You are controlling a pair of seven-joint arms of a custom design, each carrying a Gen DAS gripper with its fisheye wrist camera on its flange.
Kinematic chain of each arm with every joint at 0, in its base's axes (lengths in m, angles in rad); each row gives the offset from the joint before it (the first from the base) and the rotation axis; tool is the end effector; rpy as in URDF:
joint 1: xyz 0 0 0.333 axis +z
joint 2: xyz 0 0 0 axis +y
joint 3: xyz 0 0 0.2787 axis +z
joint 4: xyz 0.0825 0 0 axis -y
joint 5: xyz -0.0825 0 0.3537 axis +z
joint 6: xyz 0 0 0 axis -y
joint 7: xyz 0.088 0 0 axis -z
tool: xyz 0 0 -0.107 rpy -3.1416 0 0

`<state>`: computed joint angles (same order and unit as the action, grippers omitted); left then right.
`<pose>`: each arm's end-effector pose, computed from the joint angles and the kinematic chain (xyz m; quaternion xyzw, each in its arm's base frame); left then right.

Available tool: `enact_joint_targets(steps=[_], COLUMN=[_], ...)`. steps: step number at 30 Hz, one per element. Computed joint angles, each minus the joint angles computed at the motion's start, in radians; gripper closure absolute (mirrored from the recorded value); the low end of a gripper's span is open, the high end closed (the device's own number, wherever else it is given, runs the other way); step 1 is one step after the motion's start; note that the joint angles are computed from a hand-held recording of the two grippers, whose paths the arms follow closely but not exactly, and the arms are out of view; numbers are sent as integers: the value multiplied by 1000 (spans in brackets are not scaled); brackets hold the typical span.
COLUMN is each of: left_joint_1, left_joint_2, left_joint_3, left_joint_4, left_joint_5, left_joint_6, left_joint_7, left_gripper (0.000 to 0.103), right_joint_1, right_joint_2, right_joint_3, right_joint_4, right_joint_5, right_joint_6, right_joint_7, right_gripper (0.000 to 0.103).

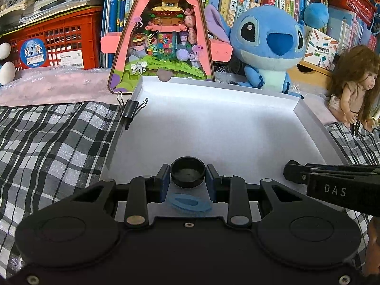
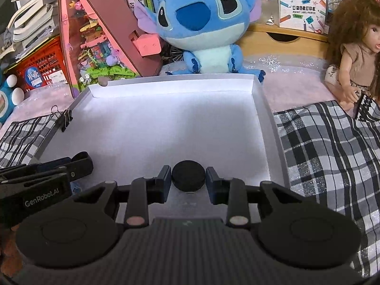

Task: Organize rigid objects
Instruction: 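Carry the black pucks in both tools over the white tray, then open both tools to release the black pucks into the tray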

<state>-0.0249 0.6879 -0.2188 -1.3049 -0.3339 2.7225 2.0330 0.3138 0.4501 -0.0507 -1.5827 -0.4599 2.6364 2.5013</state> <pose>0.7229 -0.1195 0.4096 -0.5277 0.7532 -0.3554 0.1670 0.6531 0.1931 0.4238 -0.5515 0.7631 -0.2251 0.2506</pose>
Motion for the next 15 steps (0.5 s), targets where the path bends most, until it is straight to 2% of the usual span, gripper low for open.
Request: enact_joint_targets(steps=[10, 13, 15], left_joint_1=[-2, -8, -7], left_joint_2=[-7, -12, -20], left_joint_3=[-1, 4, 3], left_joint_4=[-23, -35, -47], left_joint_5=[5, 11, 10], left_joint_6=[31, 46, 52], left_joint_7=[15, 13, 12], left_gripper=[73, 72, 62], right_joint_1=[2, 6, 7], right_joint_2=[-1, -2, -6], right_joint_3=[-3, -8, -11], right_joint_4=[-7, -10, -18], right_joint_5=[-5, -13, -18], right_joint_6=[10, 16, 27], right_joint_7=[8, 21, 32], right_gripper=[67, 63, 62])
